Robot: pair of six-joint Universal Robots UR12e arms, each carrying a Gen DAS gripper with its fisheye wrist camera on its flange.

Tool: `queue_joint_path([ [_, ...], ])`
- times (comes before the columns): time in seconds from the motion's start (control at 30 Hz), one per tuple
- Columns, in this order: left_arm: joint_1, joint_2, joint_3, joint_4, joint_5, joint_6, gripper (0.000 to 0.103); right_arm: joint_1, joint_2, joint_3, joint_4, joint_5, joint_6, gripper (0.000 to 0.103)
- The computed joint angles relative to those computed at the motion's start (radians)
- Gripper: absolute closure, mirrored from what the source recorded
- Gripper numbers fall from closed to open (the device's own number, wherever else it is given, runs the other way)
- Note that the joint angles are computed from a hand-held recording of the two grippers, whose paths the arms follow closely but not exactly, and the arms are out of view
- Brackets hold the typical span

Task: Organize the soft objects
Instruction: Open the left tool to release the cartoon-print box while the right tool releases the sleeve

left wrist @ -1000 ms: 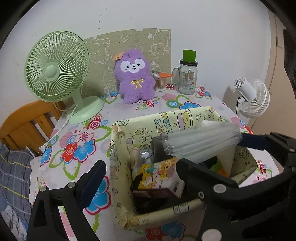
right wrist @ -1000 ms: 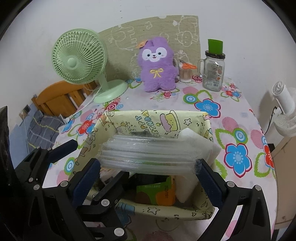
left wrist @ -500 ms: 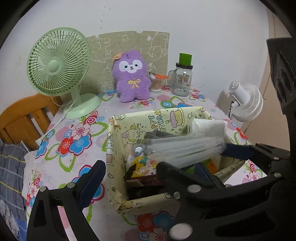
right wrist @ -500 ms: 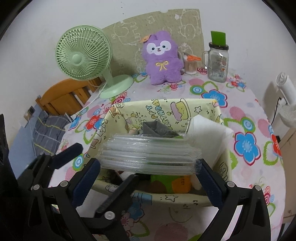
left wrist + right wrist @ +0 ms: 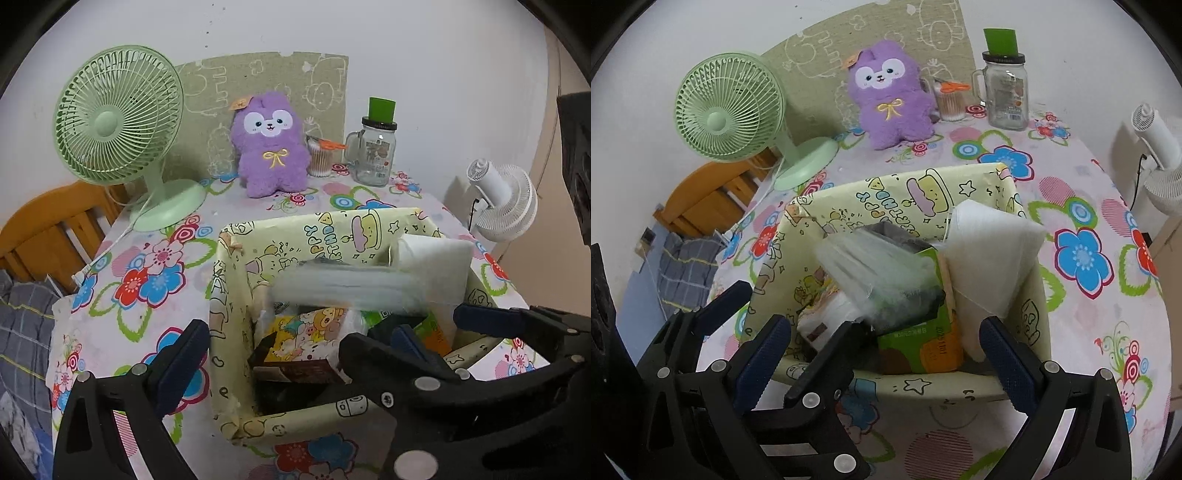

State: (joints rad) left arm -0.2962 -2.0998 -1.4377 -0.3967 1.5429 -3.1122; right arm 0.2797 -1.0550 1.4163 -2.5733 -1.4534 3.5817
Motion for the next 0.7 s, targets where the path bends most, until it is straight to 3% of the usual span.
queue_joint_path([
  [0.47,-0.005,0.019,-0.016,-0.008,0.005,0.02,0.003,0.03,-0.017,0.011,-0.019,-0.156,-0.075,0.0],
  [0.7,-0.011,0.041,-0.04,0.014,0.011,0.023,0.003,0.037,-0.04,0.041,-0.041,-0.199,-0.058,0.0],
])
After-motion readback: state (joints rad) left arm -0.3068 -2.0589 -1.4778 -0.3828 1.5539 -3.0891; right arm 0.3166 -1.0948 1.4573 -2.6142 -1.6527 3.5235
